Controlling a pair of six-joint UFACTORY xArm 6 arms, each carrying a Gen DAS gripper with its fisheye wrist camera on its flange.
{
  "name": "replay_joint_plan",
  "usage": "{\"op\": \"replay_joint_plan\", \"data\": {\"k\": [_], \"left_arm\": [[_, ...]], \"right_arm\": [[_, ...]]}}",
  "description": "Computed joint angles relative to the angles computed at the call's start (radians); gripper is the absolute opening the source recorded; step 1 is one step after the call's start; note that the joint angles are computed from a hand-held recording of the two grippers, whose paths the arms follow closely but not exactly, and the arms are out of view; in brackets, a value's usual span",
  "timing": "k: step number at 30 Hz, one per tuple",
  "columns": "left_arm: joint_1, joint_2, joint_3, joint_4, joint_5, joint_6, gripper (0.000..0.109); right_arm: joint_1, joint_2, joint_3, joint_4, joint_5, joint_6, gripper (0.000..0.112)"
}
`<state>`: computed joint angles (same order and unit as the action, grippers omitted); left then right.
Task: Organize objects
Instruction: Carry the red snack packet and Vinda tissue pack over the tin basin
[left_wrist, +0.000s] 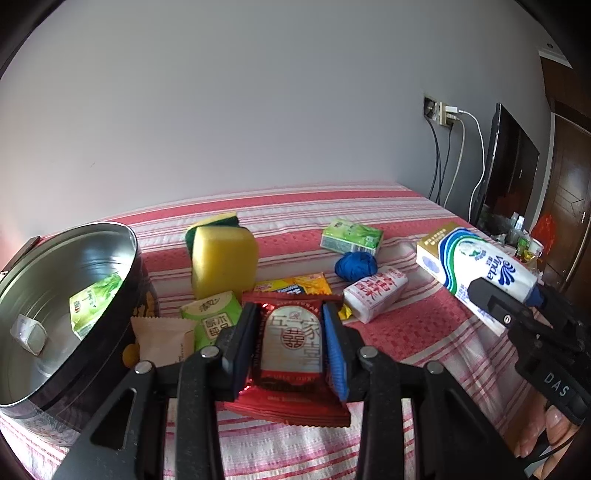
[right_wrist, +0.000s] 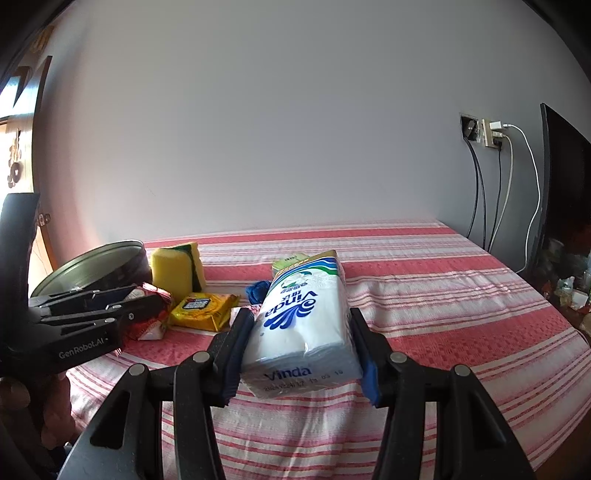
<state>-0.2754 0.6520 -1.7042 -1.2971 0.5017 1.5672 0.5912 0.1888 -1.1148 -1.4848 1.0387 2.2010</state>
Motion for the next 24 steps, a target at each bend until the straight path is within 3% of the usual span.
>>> {"op": "replay_joint_plan", "data": {"k": [13, 24], "left_arm": [[0.070, -0.042, 0.001, -0.065, 0.058, 0.016, 0.035], [0.160, 0.013, -0.136, -0.074, 0.050, -0.070, 0.035]], "right_arm": [[-0.017, 0.020, -0.086, -0.076, -0.076, -0.040, 0.054], [-0.084, 0.130, -0.310, -0.137, -0.266, -0.136, 0.054]]}}
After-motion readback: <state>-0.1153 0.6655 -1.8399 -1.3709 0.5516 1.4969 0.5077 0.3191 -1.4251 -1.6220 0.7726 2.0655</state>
